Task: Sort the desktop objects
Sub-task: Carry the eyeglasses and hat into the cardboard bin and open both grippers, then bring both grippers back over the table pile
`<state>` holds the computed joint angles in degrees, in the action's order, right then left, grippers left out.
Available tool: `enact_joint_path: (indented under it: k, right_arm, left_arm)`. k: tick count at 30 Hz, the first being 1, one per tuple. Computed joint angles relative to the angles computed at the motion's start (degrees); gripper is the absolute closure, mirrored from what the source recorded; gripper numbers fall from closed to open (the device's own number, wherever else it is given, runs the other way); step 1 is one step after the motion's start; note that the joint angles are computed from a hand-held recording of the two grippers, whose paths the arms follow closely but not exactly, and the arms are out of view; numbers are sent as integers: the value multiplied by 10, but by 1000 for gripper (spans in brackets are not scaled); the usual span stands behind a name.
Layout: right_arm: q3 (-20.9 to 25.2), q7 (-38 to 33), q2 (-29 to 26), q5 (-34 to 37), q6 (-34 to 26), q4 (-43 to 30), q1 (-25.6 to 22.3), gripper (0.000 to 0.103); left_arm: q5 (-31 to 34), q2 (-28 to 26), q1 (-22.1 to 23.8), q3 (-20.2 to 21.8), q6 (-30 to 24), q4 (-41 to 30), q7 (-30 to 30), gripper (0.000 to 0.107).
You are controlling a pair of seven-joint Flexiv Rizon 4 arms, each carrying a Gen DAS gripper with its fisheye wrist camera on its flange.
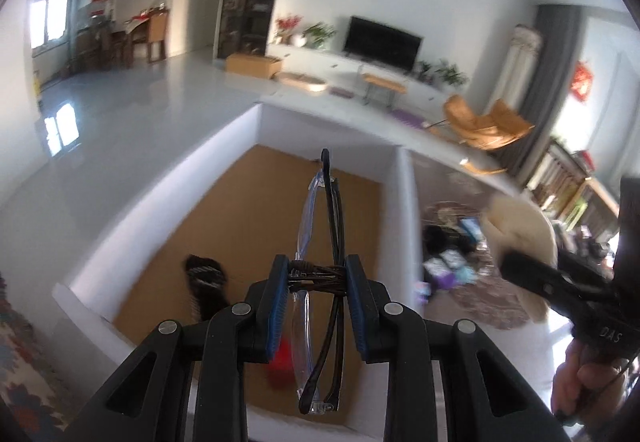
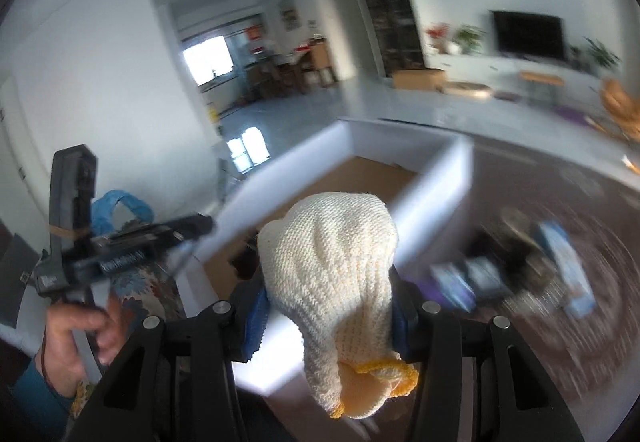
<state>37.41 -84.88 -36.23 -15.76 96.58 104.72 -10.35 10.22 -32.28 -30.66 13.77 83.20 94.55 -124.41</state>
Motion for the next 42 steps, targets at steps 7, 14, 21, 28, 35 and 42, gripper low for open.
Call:
enact_joint_path:
  k: [7,14,21,28,35,42]
  right_arm:
    - [-109,-11,-122,-31,-235,-258,171,53]
    - [-126,-42,-172,14,-369,-357,211,18]
    - [-186,-70,-91,58,-232,-236,219,7]
    - [-171,-129,-12,138,-80,-94,148,0]
    - [-366,-81,32,150,62,83,204,0]
    - [-438,-3,-2,142,38,106,186,0]
  left_arm:
    - [-4,-42,55,-21,-124,-67,25,79]
    - [36,-74,53,-10,-285,-133,-27,15]
    - [85,-37,55,-16,-210,-78,-112,13]
    - [144,-15,14,-7,-177,-73,-185,13]
    - [164,-27,-19,-48,-123,-116,-159,10]
    - [67,-120,-12,-145,-110,-213,-3,9]
